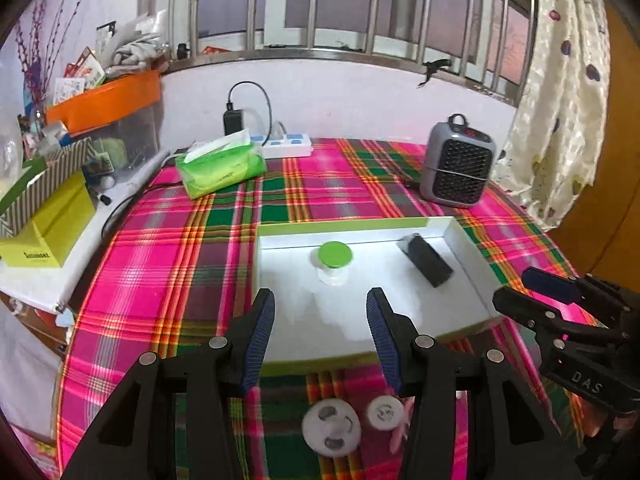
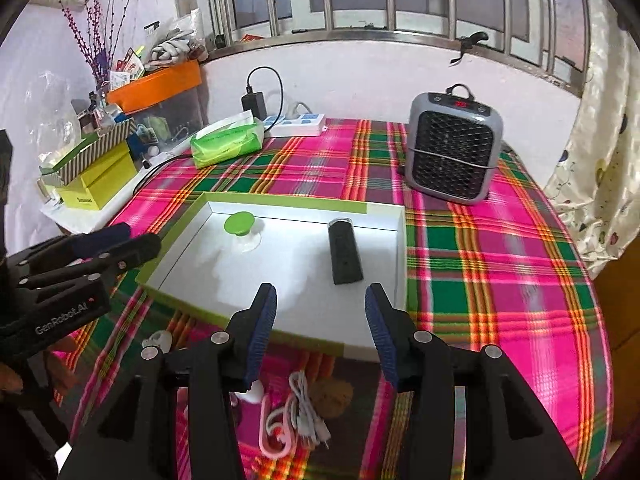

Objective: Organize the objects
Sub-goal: 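Lift both grippers out of the box and move back toward the items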

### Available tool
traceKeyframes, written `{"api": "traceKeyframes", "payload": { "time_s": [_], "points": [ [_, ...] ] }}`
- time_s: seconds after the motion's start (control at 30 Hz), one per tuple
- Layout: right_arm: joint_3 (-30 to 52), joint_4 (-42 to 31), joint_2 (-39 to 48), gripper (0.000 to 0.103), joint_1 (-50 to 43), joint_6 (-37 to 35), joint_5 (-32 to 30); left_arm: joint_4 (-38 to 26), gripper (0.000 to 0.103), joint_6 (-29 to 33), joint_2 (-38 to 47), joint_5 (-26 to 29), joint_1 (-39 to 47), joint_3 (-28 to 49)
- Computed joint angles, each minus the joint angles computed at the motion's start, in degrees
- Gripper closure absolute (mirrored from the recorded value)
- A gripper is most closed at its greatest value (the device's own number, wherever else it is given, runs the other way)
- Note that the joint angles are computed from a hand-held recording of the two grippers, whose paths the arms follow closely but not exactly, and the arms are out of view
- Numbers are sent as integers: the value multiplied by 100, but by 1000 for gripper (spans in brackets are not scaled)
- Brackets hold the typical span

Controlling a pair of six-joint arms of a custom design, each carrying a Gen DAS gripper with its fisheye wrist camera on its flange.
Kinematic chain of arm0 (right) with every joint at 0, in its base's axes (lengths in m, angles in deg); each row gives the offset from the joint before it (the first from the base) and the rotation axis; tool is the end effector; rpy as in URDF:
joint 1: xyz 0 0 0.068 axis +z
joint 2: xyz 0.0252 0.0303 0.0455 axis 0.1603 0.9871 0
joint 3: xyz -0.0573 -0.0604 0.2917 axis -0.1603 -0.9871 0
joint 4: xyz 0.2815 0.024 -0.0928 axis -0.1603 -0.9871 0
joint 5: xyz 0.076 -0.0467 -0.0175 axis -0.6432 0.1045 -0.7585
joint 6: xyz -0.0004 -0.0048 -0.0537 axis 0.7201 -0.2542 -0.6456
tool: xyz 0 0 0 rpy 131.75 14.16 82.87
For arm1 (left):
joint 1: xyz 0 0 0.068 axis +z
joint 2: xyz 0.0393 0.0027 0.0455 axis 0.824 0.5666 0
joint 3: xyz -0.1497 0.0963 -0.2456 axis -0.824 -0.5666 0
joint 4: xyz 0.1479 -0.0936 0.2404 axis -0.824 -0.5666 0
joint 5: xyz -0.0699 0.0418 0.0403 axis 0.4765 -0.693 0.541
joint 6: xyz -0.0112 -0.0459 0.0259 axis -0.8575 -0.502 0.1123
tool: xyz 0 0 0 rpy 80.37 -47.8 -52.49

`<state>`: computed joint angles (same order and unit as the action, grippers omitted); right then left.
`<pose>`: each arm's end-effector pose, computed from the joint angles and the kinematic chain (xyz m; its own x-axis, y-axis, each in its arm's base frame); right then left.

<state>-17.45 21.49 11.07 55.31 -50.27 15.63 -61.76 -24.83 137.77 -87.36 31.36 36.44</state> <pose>0.2170 0.2051 0.1175 -0.6751 -0.0865 -0.7326 -0.1827 0.9818 0.0524 0.2422 -0.1050 0.1299 -0.6403 0.1045 -0.7610 0.2426 0.9675 -0.0713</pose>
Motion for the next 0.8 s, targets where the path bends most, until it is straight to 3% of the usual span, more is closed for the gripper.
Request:
{"api": "traceKeyframes", "payload": {
  "time_s": [0.23,0.43,0.8],
  "points": [
    [-71,-509,-503,55,707,288,1500,-97,56,-84,-607,-104,-244,-326],
    [156,-1376,-682,55,1385,744,2978,-84,56,-164,-743,-77,-345,-486],
    [460,-2407,-675,55,1992,1408,4004,-176,56,-239,-1230,-83,-420,-817]
  ]
}}
